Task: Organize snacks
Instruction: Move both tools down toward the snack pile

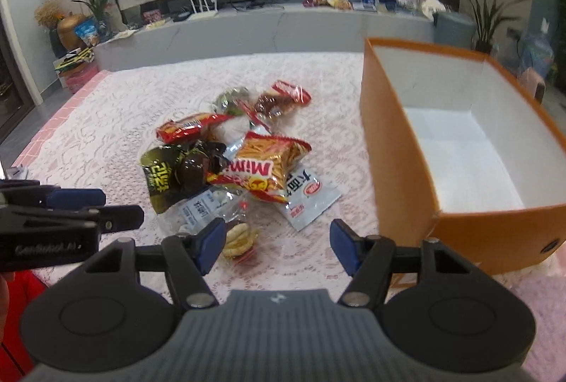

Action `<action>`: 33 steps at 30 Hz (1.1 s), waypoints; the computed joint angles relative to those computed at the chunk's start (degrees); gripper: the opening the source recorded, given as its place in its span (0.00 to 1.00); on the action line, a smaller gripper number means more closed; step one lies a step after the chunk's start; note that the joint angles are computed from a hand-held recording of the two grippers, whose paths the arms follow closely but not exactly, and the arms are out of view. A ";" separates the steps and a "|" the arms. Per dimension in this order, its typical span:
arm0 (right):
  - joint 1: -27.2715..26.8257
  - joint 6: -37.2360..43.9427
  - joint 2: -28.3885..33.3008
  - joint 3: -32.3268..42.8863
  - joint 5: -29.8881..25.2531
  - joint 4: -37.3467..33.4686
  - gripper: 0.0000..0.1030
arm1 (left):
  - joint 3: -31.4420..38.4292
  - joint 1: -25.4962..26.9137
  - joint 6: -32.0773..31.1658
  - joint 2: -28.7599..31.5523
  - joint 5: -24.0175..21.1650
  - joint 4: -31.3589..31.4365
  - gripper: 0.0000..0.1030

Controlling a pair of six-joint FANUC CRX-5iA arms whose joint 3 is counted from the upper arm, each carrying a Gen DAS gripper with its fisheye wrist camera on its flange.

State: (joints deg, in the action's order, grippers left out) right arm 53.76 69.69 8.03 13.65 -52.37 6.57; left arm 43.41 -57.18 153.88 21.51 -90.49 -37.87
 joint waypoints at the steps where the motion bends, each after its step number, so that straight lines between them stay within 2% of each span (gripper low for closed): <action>1: -0.40 0.42 0.82 1.25 -0.93 -1.02 0.59 | -0.30 0.36 -0.91 0.05 0.61 0.71 0.71; 2: -0.88 0.78 1.60 2.66 -2.03 -2.37 0.57 | -0.61 0.77 -1.52 0.09 1.18 1.50 0.71; 8: -3.13 2.00 5.90 10.28 -7.43 -10.92 0.59 | -2.94 1.82 -2.77 -0.33 3.68 2.76 0.71; 17: -4.24 0.31 13.37 19.54 -15.45 -16.50 0.59 | -5.88 4.07 -8.39 -0.60 5.85 5.26 0.78; 23: -5.22 0.88 15.49 22.58 -18.10 -19.45 0.62 | -6.38 5.37 -13.27 0.00 8.48 6.67 0.80; 24: -5.41 1.02 15.55 22.74 -18.40 -19.92 0.60 | -6.47 5.58 -13.84 0.13 8.74 6.94 0.81; 25: -5.72 1.45 15.44 22.74 -18.47 -20.68 0.50 | -6.33 5.74 -14.40 0.40 8.81 7.21 0.82; 26: -5.97 1.80 15.36 22.82 -18.71 -21.31 0.47 | -5.78 5.69 -14.86 0.90 8.31 6.92 0.82; 29: -6.01 1.49 14.68 22.07 -18.52 -19.90 0.44 | -5.36 5.61 -15.70 1.58 8.43 6.38 0.82; 33: -6.21 2.19 12.77 20.16 -17.32 -17.35 0.44 | -2.61 5.40 -17.35 3.74 6.09 5.91 0.83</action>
State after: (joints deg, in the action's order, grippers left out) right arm 47.55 71.88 20.80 33.80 -69.70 -10.78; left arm 40.80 -51.77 136.53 25.25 -84.40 -31.97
